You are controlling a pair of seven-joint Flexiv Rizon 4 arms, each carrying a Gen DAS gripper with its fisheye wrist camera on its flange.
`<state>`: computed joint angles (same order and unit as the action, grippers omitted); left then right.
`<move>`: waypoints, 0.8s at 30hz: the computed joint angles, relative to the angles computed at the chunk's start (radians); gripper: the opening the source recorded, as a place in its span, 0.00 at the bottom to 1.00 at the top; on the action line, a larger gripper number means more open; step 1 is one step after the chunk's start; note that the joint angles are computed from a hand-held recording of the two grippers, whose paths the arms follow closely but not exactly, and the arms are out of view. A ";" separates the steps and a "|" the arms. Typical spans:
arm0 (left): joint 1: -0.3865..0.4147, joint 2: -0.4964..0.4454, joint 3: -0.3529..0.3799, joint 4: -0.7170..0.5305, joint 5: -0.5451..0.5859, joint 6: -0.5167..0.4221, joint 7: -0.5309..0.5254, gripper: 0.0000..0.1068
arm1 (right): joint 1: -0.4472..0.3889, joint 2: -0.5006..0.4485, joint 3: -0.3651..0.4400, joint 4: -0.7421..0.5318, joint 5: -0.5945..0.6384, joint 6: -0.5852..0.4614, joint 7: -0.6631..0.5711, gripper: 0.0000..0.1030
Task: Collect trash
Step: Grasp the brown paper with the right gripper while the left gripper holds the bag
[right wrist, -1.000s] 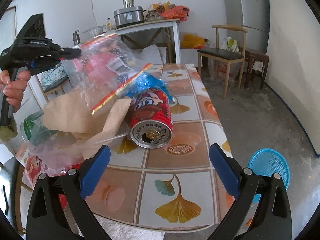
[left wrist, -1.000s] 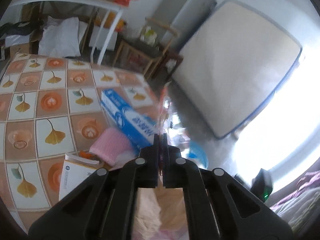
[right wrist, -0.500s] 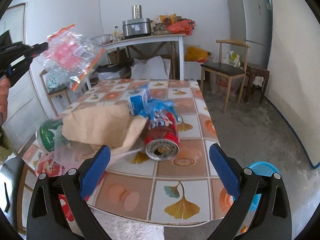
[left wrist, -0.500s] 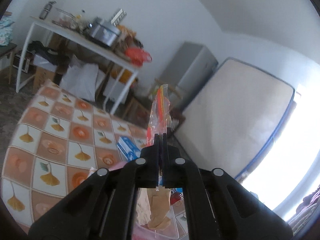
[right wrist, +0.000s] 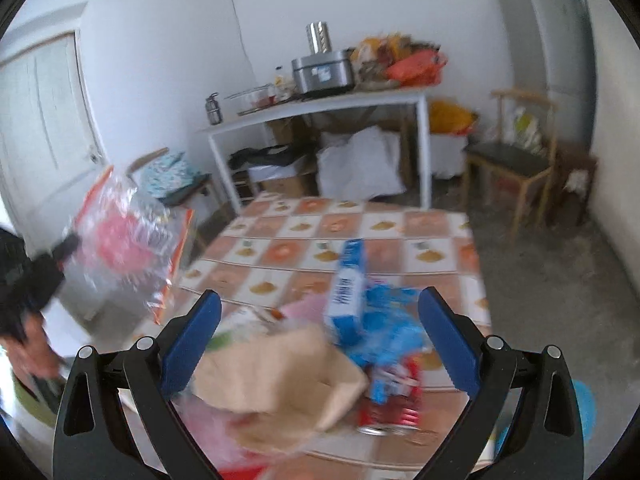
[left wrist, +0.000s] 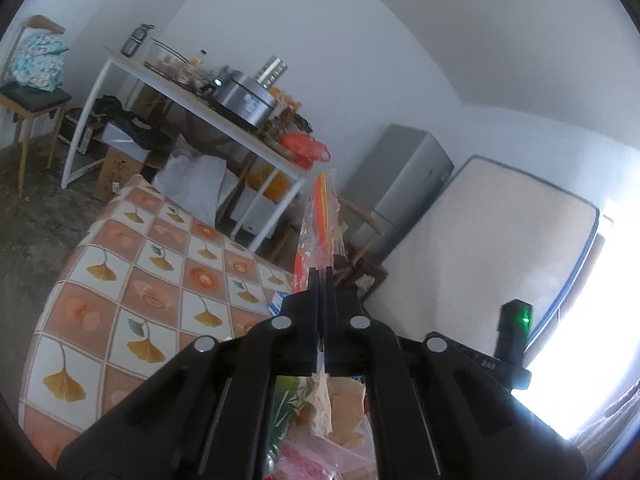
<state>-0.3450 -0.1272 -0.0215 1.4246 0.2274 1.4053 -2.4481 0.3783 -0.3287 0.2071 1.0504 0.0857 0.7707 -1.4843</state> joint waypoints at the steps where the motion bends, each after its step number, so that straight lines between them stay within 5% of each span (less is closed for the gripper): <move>1: -0.006 0.012 0.015 0.010 0.027 0.004 -0.033 0.00 | 0.005 -0.016 0.001 -0.026 0.001 -0.033 0.011 0.89; 11: 0.057 0.082 -0.011 0.127 0.043 0.052 -0.084 0.00 | 0.046 -0.054 0.043 -0.085 0.034 -0.335 -0.186 0.83; 18: 0.079 0.096 -0.024 0.167 0.039 0.090 -0.085 0.00 | 0.144 -0.109 -0.009 -0.080 -0.140 -0.393 -0.239 0.83; 24: 0.088 0.103 -0.030 0.192 0.041 0.109 -0.096 0.00 | 0.153 -0.172 -0.010 -0.147 -0.139 -0.506 -0.274 0.83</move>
<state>-0.2568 -0.0241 -0.0519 1.6163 0.2684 1.5140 -2.5442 0.5313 -0.5004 0.1975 0.9031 -0.0537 0.2649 -1.7584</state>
